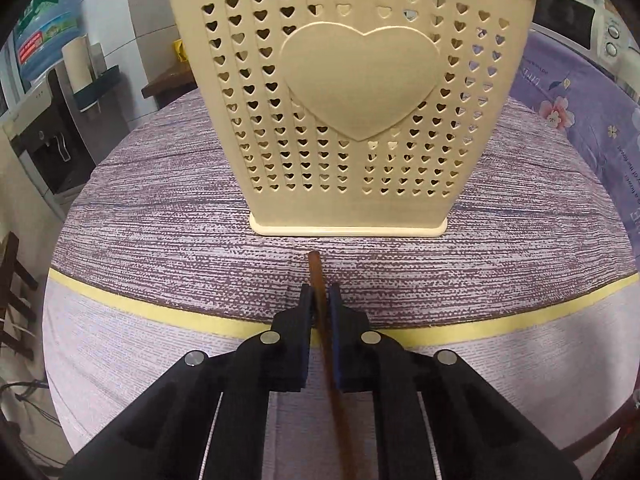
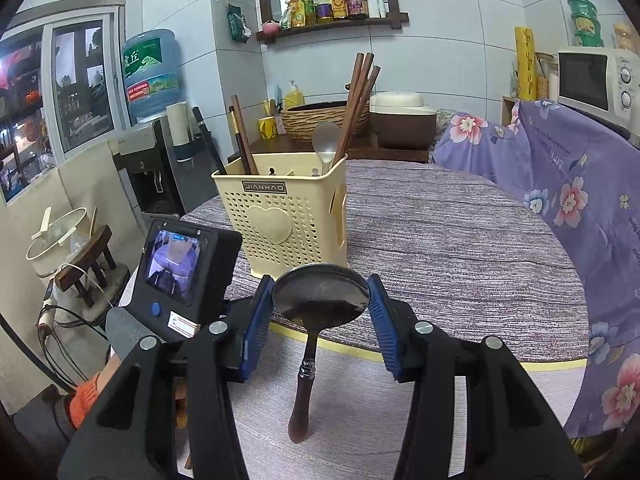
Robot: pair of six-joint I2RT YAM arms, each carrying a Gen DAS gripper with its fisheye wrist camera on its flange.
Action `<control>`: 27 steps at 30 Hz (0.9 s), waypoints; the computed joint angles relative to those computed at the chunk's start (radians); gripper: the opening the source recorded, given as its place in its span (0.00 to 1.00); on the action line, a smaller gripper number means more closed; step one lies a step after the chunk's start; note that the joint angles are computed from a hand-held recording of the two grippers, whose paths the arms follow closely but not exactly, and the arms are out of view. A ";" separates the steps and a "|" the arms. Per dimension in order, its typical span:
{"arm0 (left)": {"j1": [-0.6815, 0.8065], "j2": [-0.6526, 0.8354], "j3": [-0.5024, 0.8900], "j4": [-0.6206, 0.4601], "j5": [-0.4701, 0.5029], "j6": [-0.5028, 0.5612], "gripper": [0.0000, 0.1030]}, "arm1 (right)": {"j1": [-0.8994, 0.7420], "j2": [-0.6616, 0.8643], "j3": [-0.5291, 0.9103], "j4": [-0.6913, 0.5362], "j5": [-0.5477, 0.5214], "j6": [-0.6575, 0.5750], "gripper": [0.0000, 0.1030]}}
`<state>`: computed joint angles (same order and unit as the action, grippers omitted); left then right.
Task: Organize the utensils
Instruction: 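Carry the spoon and chopstick over the caddy and release them inside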
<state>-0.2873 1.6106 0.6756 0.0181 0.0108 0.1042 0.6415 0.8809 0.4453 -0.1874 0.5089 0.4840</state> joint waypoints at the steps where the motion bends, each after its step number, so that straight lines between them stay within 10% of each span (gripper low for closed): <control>1: -0.004 -0.003 -0.002 0.000 -0.005 0.001 0.08 | 0.003 0.002 0.000 0.002 0.004 0.001 0.47; 12: 0.041 -0.047 0.001 -0.015 0.084 -0.015 0.08 | 0.002 -0.014 -0.005 -0.009 -0.001 0.002 0.47; 27: 0.340 -0.661 -0.061 -0.217 0.459 -0.020 0.08 | -0.001 -0.007 -0.001 -0.009 -0.005 0.004 0.47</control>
<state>0.0527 0.9492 0.6142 -0.1991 0.4693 0.0843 0.6409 0.8736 0.4447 -0.1964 0.5038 0.4880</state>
